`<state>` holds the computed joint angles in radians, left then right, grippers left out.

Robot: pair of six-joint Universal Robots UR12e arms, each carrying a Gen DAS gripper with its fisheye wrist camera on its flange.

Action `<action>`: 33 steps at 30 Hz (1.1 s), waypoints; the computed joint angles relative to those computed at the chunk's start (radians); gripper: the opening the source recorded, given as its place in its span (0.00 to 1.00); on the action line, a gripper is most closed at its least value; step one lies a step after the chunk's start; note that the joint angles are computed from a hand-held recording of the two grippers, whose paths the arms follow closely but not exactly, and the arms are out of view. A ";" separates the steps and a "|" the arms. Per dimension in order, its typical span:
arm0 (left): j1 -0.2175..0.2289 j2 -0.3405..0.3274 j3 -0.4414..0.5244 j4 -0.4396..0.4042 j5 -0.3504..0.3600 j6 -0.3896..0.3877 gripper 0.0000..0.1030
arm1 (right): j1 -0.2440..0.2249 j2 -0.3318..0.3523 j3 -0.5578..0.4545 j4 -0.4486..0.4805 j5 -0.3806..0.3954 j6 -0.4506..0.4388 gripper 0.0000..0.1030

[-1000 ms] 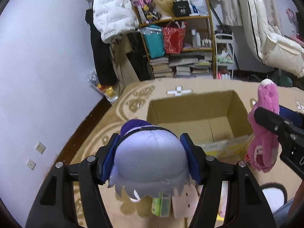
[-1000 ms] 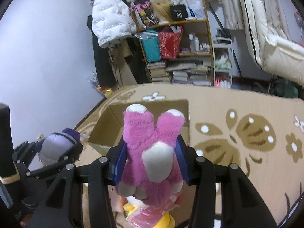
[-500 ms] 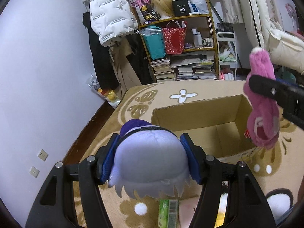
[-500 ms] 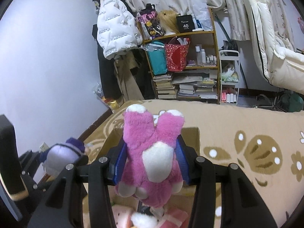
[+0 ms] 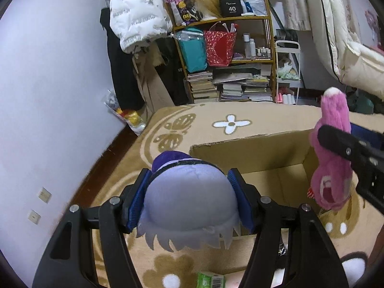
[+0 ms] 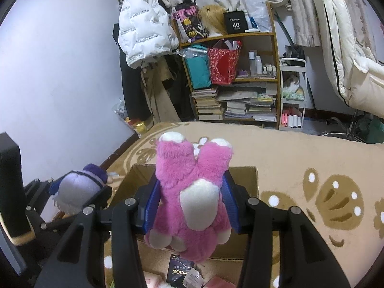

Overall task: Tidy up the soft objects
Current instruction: 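Lift the doll with the left tool while the right tool carries the pink bear over the box, then open both tools to drop the doll and pink bear into the box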

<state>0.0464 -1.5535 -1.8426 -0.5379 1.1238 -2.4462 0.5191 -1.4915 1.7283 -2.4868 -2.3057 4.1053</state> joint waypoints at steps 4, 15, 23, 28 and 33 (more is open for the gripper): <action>0.002 -0.012 0.008 -0.028 -0.010 -0.013 0.62 | -0.003 0.005 0.004 -0.011 0.011 -0.011 0.50; -0.007 -0.044 0.027 -0.078 -0.024 -0.054 0.63 | -0.021 0.004 0.025 -0.023 0.039 0.009 0.50; -0.022 -0.048 0.021 -0.075 0.003 -0.039 0.63 | -0.038 0.000 0.042 -0.020 0.075 0.033 0.51; -0.035 -0.050 0.014 -0.046 0.039 -0.023 0.65 | -0.045 0.005 0.041 -0.009 0.095 0.034 0.52; -0.039 -0.048 0.001 -0.014 0.044 -0.024 0.65 | -0.053 0.004 0.042 -0.001 0.113 0.044 0.53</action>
